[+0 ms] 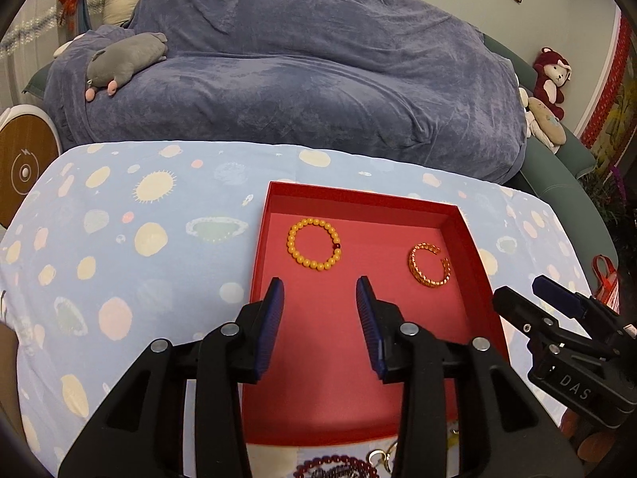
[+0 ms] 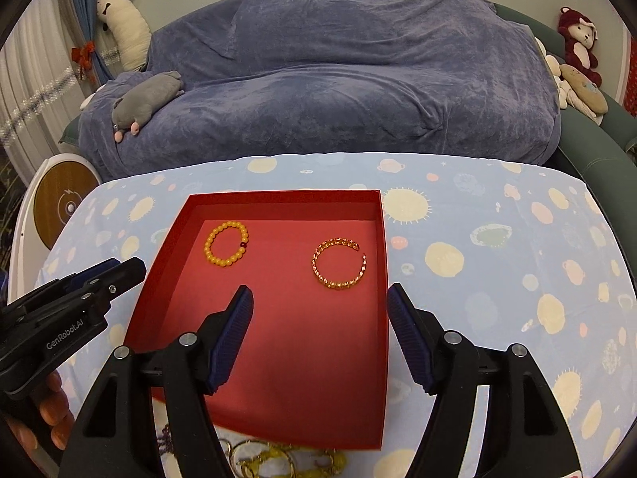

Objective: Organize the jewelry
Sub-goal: 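Withdraw both grippers from the red box toward the remaining bracelets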

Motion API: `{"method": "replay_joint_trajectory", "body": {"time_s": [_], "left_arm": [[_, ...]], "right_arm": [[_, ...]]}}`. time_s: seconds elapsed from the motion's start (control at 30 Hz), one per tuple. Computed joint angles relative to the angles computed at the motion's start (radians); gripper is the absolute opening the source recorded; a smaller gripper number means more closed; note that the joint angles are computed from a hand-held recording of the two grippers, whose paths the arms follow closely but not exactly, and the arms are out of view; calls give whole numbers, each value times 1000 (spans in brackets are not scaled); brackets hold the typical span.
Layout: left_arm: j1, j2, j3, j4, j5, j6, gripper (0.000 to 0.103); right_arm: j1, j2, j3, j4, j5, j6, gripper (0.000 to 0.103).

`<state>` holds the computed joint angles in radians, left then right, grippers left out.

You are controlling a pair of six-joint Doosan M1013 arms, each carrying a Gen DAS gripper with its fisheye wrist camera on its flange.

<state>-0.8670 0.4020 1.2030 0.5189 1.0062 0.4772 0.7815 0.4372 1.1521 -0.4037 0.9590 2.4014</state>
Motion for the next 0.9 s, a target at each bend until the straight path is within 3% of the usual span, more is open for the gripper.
{"method": "replay_joint_trajectory", "body": {"time_s": [0.5,0.8,0.9], "left_arm": [[-138,-128,198,76,61,-167,43],[-198,-159,288,65,79,-253,43],[-214,-160,304,68,84,-275,43]], "right_arm": [[128,-155,248,-53,34,134,68],[175,-182,331,-38,44,171,68],[186,-183,349,-52,42,189,60]]}}
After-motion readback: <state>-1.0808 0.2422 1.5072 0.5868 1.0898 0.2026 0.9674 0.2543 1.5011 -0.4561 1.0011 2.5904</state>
